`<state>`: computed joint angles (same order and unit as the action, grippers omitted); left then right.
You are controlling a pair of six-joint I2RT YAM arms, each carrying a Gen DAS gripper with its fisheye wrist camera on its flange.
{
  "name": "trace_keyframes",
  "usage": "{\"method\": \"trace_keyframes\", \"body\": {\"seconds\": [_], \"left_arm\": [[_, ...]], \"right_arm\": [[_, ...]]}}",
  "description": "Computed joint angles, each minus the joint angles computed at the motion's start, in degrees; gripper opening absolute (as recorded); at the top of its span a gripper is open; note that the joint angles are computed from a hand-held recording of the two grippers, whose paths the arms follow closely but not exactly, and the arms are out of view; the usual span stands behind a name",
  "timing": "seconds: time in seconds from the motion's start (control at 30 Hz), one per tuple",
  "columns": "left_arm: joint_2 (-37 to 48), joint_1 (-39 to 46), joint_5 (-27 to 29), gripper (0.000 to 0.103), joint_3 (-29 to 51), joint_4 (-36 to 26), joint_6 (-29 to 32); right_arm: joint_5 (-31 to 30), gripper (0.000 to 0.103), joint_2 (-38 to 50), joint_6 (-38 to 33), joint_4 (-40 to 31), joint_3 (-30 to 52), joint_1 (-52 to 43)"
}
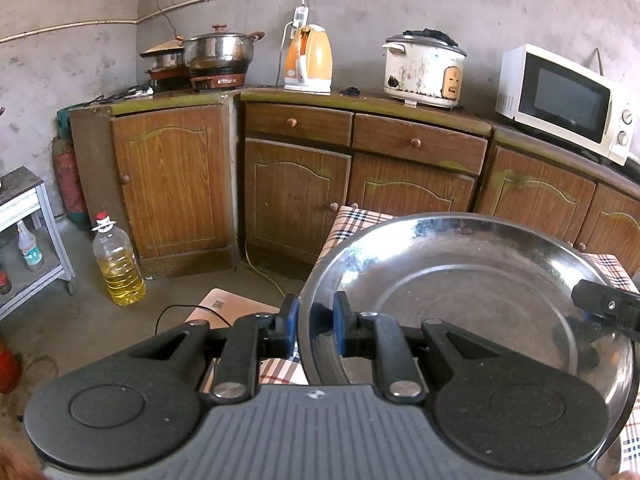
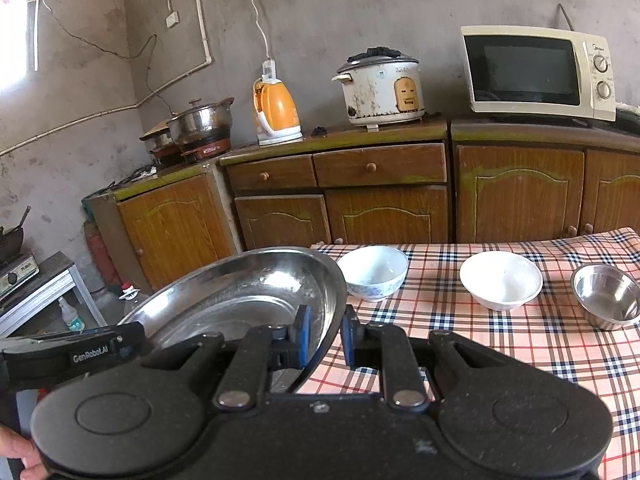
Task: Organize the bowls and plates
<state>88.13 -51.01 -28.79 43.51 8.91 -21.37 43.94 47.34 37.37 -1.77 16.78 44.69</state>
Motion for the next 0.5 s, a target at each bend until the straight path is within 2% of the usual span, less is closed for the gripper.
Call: {"method": "trace_keyframes", "body": {"seconds": [0.5], "left_arm": [[-2.81,-1.49,-1.45,0.018,-2.08,0.49,0.01]], "right_arm": [[4.22,0.022,-4.42,1.85,-4.55,-0.3,4.25]]}}
